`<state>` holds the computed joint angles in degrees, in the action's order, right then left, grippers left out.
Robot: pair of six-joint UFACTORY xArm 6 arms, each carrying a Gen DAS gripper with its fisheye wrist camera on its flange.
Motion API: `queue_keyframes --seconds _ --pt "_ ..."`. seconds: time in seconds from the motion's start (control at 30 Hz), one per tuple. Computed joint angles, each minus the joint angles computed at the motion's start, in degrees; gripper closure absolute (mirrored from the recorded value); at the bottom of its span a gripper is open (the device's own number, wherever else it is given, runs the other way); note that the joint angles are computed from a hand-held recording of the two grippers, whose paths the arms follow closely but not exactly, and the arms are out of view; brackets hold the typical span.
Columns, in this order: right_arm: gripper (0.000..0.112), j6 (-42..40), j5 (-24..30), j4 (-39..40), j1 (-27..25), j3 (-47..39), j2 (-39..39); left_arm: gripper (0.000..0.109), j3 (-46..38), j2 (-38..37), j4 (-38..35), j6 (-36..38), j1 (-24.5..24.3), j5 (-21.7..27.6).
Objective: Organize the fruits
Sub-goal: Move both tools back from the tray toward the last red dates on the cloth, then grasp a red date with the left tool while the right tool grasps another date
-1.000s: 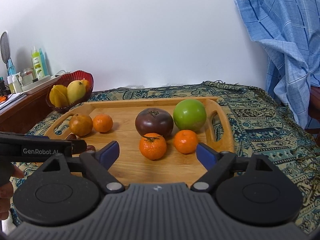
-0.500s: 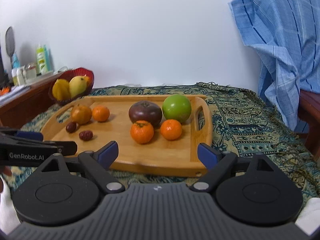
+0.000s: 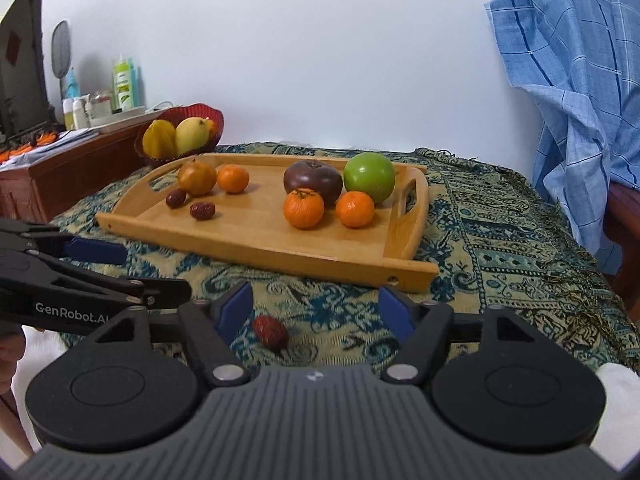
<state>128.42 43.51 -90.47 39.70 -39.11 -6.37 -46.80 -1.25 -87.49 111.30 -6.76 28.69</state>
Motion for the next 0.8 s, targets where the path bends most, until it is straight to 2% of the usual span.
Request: queue_keyframes --seconds 0.03,0.1,0.23,0.4,0.5,0.6,0.8 --pt "0.038 0.12 -0.36 -0.21 0.01 0.24 -0.13 0.045 0.36 -0.25 0.76 -0.16 0.22 0.92" --pt "0.047 0.13 -1.05 -0.54 0.07 0.70 -0.39 0.055 0.79 -0.59 3.37 -1.83 0.57 2.59" --pt "0.058 -1.72 -2.06 -0.48 0.25 0.91 -0.36 0.061 1.97 -1.58 4.84 -1.56 0.44 4.06" --pt "0.074 -3.84 -4.31 0.38 -0.32 0.02 0.72 0.067 2.78 -2.02 4.23 -1.04 -1.33 1.82" --pt "0.075 -3.28 -5.83 -0.23 -0.92 -0.46 1.26 0.076 2.51 -1.70 6.07 -3.65 -1.29 2.51" --pt "0.077 -3.20 -6.29 -0.59 -1.22 -0.50 1.38 0.078 2.16 -1.29 6.90 -5.32 -1.59 2.26" --pt "0.079 -2.54 -7.14 -1.33 -1.80 -0.70 1.60 0.087 0.82 -0.16 10.25 -11.01 -0.81 4.93"
